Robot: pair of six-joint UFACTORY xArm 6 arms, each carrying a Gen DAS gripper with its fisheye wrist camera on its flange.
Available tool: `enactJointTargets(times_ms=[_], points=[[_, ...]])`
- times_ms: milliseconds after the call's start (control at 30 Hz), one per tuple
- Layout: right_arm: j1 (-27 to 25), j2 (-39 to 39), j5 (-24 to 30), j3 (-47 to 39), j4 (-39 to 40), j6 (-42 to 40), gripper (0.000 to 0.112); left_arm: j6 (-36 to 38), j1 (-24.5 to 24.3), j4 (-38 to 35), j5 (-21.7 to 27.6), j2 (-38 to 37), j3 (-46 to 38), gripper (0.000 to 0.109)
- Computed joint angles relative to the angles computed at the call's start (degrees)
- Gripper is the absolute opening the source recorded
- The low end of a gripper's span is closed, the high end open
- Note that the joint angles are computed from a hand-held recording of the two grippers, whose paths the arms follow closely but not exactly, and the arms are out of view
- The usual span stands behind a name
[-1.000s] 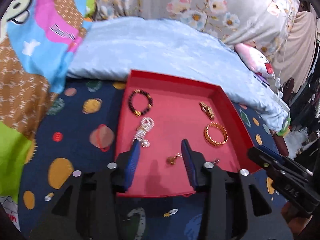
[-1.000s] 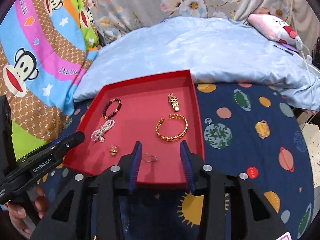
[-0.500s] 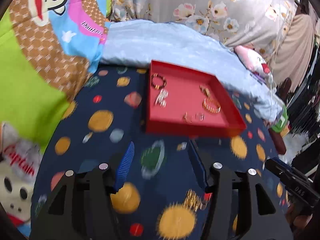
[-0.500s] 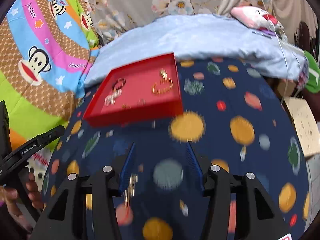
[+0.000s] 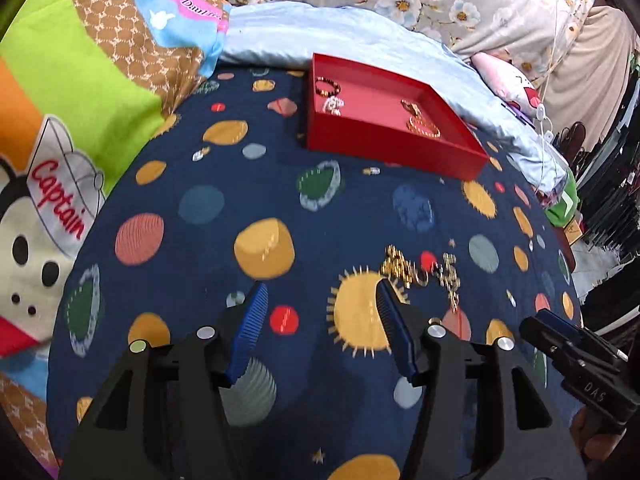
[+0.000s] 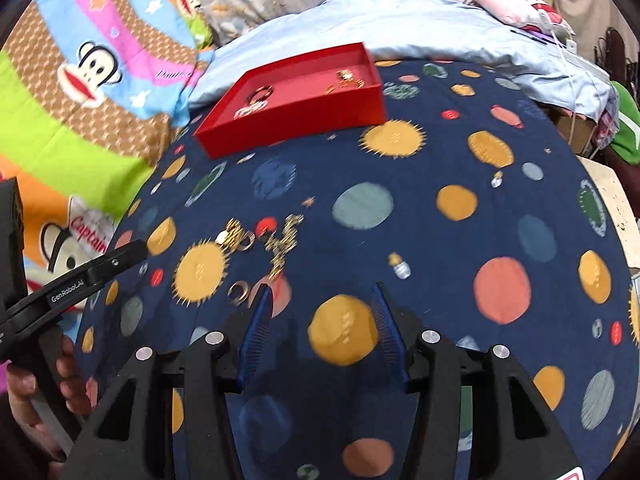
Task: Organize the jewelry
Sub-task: 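Move both tools back over the remaining jewelry on the bed, then grasp the gold chain necklace with the right tool while the left tool grasps the gold charm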
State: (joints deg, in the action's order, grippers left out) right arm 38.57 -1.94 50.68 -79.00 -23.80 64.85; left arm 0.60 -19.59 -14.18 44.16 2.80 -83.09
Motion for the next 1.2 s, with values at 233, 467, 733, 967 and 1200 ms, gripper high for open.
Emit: enactJointTargets(times_ms=[233, 467, 733, 967, 1200], points=[[1.8, 2.2, 0.1, -2.1, 0.9, -1.7, 0.051, 0.1, -1.1, 1.0, -0.3, -2.7, 3.7, 0.061], [1.9, 3.4, 0.1, -3.1, 1.5, -2.6, 0.051, 0.1, -1.0, 0.9, -0.2, -3.5, 4.7, 0.064], [-0.9, 8.2, 0.0, -7.4, 2.4, -6.3, 0.047, -0.2, -1.1, 1.4, 0.1, -3.2, 4.5, 0.064], [-2.5, 13.1, -0.1, -11.9, 5.6, -10.5, 0.037, -0.5, -0.5, 1.7, 0.3, -2.4, 3.8, 0.064], [-1.8, 17.1, 4.9, -17.6, 2.0, -13.0, 0.011, -0.3, -0.3, 1.5, 0.8, -1.4, 2.8, 0.064]])
